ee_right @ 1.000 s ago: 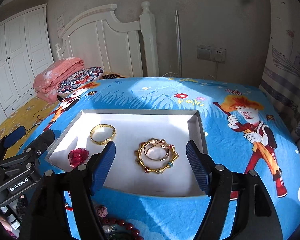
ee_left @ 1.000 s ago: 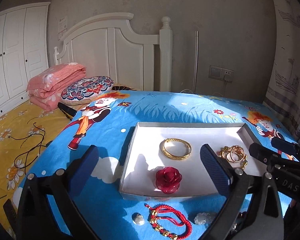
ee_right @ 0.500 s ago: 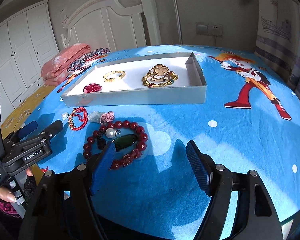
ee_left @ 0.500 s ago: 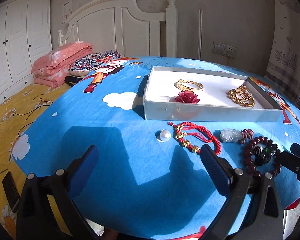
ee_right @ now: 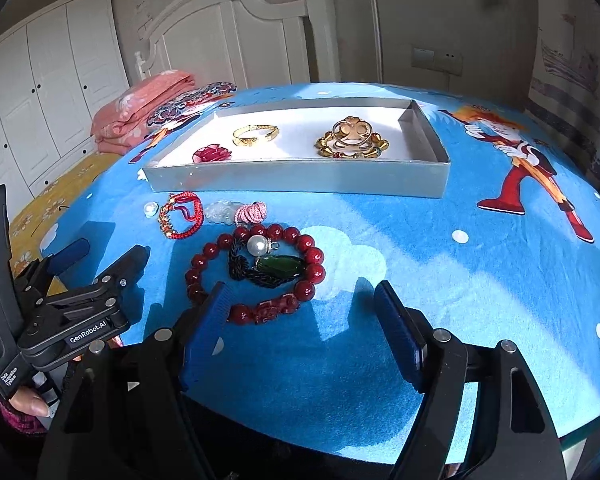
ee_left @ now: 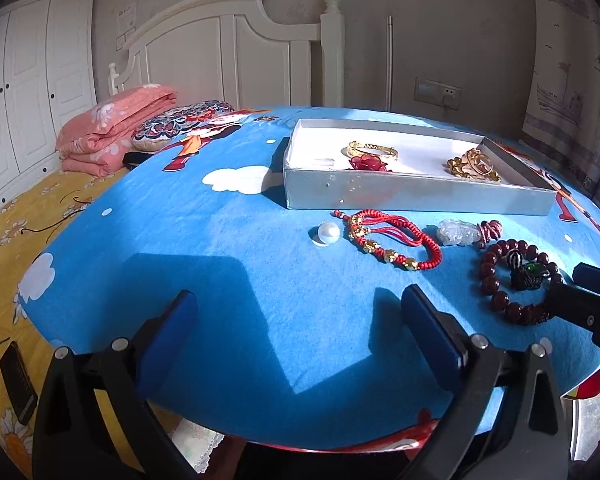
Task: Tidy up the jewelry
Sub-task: 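Withdraw both open grippers from the tray toward the remaining jewelry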
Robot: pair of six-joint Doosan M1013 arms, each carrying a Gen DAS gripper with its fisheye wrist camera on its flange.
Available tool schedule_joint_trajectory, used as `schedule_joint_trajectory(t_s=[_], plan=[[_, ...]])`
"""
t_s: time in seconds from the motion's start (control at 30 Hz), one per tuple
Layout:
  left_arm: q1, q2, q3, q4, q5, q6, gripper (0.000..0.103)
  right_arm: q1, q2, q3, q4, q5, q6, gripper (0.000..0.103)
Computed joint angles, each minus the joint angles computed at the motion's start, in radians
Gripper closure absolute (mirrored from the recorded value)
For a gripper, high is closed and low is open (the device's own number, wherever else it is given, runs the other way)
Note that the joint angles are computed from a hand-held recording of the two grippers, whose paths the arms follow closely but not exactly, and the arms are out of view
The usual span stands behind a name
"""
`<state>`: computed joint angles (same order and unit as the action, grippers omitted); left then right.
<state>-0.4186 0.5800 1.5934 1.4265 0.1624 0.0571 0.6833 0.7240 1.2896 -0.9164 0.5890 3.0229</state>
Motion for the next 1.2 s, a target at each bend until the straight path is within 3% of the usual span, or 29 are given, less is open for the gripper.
schedule_joint_trajectory(t_s=[0.13, 0.3, 0.43, 0.73, 0.8, 0.93, 1.2], plan=[[0.003, -0.001, 0.007, 0.097, -0.01, -0.09, 0.004, -0.002, -0.01, 0.015, -0.044, -0.019, 0.063, 0.039], [0.004, -0.002, 0.013, 0.214, -0.012, -0.204, 0.004, 0.004, 0.004, -0.014, 0.027, -0.003, -0.053, 0.044], [0.006, -0.004, 0.022, 0.312, -0.017, -0.298, 0.004, 0.002, 0.007, -0.016, 0.024, 0.016, -0.047, 0.042], [0.007, -0.006, 0.029, 0.386, -0.017, -0.372, 0.004, -0.018, 0.026, -0.042, -0.081, 0.22, 0.039, 0.038], [0.008, -0.007, 0.03, 0.394, -0.019, -0.378, 0.004, -0.028, 0.032, -0.056, -0.044, 0.267, 0.051, 0.043], [0.008, -0.007, 0.032, 0.434, -0.018, -0.418, 0.004, -0.028, 0.008, -0.02, -0.062, 0.198, 0.096, 0.048], [0.006, -0.006, 0.034, 0.469, -0.013, -0.454, 0.004, -0.029, 0.041, -0.092, -0.018, 0.199, -0.039, 0.076]])
